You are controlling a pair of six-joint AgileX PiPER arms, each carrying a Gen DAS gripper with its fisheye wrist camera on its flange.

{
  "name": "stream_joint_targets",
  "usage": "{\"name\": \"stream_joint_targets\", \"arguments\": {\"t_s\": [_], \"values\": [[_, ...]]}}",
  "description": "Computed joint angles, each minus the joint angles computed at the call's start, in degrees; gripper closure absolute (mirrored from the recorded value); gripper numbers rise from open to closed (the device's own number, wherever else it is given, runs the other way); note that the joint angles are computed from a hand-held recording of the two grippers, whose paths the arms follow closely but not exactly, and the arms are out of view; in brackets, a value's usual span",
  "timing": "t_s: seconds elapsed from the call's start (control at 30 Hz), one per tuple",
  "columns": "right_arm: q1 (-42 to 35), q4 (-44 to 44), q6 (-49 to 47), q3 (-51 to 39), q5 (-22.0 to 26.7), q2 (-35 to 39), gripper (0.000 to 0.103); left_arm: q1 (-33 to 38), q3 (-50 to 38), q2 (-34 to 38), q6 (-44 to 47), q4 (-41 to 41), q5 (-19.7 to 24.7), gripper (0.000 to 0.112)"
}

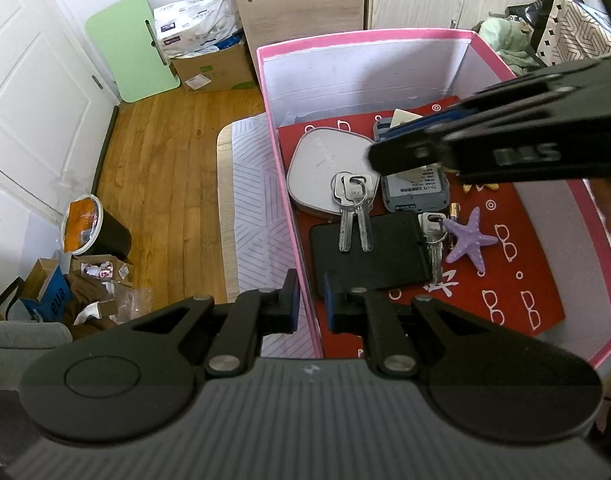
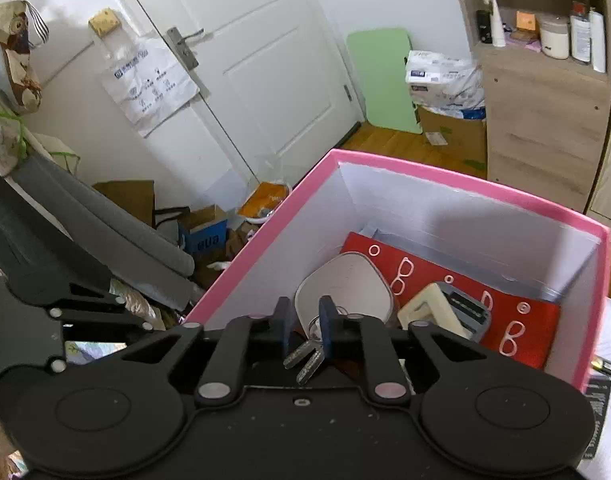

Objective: Organize rigid objects
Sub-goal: 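Carry the silver keys into the pink box onto the white device, release, then return the right gripper and grasp the black phone battery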

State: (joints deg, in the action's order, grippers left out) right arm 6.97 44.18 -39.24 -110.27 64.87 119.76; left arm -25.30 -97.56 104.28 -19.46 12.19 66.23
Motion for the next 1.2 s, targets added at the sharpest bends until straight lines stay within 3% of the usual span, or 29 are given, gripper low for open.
{"name": "stream_joint_targets", "arguments": {"t_s": [0.17, 0.5, 0.67, 0.87, 1.2], "values": [[-3.55, 3.02, -4.76, 8.45, -2.49, -6.41, 0.079, 0.34, 0.12, 0.15, 0.1, -0.35, -0.25, 0.1], [-14.88, 10.27, -18.46, 28.55, -14.23, -20.84, 0.067, 0.7, -0.33, 0.23, 0.28, -0.79, 0.11, 0.1], [-21.14, 12.71, -21.35, 33.36, -16.92, -21.0, 0.067, 1.18, -0.02, -0.04, 0.08, -1.77, -0.27, 0.1], [-20.21, 11.62, -31.67, 40.79, -27.59, -21.14, 0.056, 1.55, 0.22, -0.19, -0.27, -2.33, -0.59, 0.1], [-17.89, 13.34, -34.01, 37.09, -28.24, -13.54, 0.049, 1.55, -0.64, 0.28, -0.75, -2.52, 0.08, 0.099]]}}
